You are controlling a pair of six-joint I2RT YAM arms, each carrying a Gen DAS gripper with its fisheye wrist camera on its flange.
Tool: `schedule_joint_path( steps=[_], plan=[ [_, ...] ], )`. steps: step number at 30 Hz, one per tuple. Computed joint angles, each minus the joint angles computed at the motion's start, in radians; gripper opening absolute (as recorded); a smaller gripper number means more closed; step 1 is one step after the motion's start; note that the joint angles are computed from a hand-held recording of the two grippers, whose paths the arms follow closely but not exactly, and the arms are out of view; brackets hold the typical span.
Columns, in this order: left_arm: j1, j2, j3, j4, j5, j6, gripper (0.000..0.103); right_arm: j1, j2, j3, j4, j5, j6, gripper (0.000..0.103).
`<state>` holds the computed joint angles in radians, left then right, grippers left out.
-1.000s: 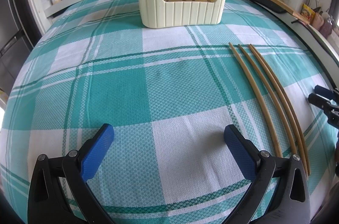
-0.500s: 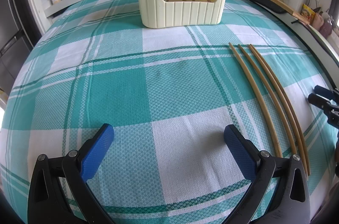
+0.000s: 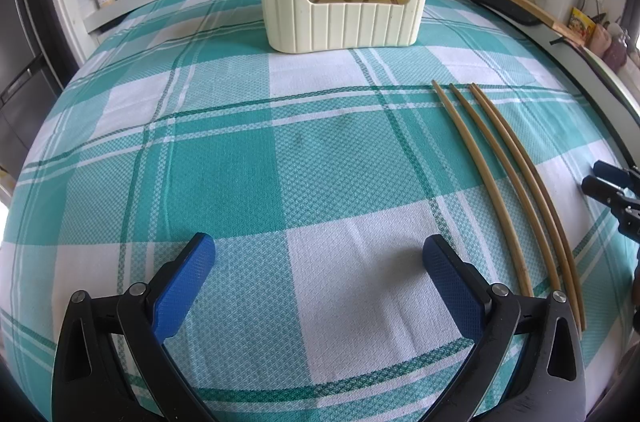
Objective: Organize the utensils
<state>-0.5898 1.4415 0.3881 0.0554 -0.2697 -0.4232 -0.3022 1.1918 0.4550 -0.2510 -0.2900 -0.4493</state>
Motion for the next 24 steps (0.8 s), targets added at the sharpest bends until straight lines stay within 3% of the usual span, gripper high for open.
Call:
schedule_joint_path(
  steps=[5,10,16,24],
  plan=[
    [0.028,-0.028,-0.012,0.011,0.046,-0.004,0.102,0.001,0.0,0.0,0.0,0.0,0.001,0.055],
    [0.035,-0.096,0.006,0.001,0.163,-0.087,0.102,0.0,0.0,0.0,0.0,-0.001,0.0,0.055],
    [-0.116,0.018,0.13,-0.046,0.058,-0.088,0.102,-0.001,0.0,0.0,-0.001,-0.001,-0.001,0.055],
    [-0.159,0.124,0.169,-0.056,-0.017,-0.105,0.102,-0.001,-0.001,0.0,-0.002,-0.001,-0.001,0.055]
  ],
)
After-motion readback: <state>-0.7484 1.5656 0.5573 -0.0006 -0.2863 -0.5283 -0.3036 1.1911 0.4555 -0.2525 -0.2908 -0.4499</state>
